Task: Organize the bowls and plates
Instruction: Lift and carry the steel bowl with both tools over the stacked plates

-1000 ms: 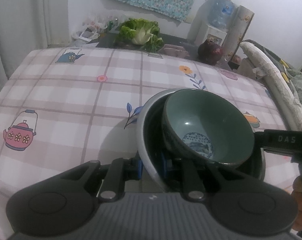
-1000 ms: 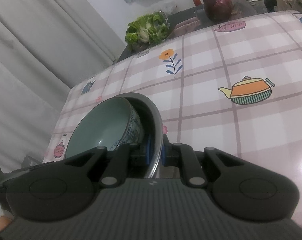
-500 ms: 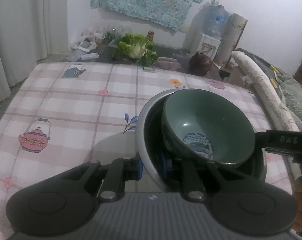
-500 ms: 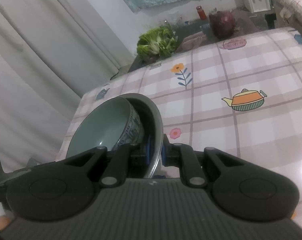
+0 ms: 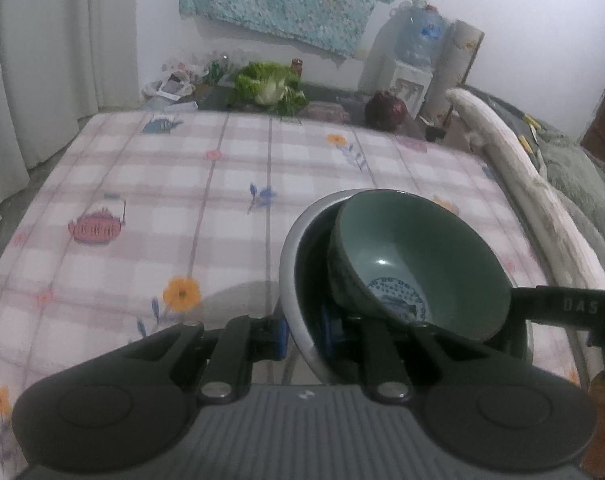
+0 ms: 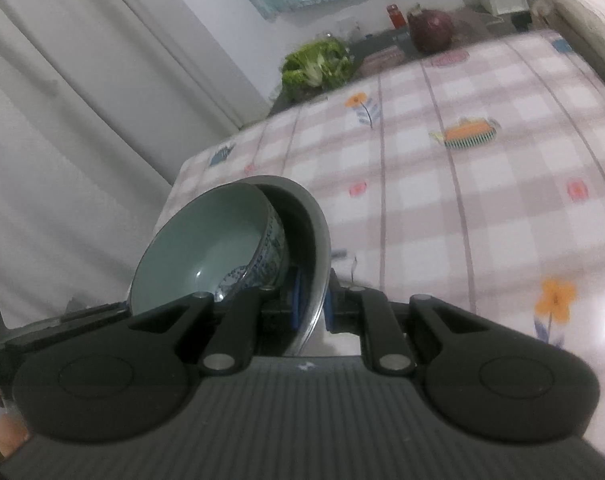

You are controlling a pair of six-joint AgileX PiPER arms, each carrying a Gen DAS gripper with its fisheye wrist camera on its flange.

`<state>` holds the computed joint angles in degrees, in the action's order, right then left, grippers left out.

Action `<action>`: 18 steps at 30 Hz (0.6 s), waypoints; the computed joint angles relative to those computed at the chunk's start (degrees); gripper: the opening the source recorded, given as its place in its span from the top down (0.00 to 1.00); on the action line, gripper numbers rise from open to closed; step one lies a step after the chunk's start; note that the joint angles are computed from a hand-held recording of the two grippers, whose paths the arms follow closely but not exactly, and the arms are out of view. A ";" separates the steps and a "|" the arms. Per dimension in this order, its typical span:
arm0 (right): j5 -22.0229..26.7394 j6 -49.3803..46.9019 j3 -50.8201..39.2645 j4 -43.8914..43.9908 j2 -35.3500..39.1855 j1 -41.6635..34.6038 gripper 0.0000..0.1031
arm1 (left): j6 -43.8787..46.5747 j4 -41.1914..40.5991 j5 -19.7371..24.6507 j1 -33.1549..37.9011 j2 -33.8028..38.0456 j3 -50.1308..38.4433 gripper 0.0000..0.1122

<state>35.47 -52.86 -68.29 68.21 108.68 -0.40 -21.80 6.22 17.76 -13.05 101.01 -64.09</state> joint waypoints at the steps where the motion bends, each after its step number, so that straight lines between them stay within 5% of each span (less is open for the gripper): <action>1: -0.44 -1.03 1.89 0.98 -0.76 0.00 0.88 | -0.69 0.59 -0.28 -0.46 -0.47 1.29 0.87; 14: -6.05 -15.11 16.61 12.24 -3.79 0.00 0.87 | -4.03 3.75 -1.95 -3.51 -0.81 7.74 0.86; 18: -7.01 -19.12 17.80 15.24 -4.05 0.10 0.87 | -10.46 10.31 -2.85 -4.78 -1.03 8.84 0.86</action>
<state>28.46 -71.98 -50.48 83.46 104.63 -0.30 -32.26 16.53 14.91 -17.83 99.98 -55.25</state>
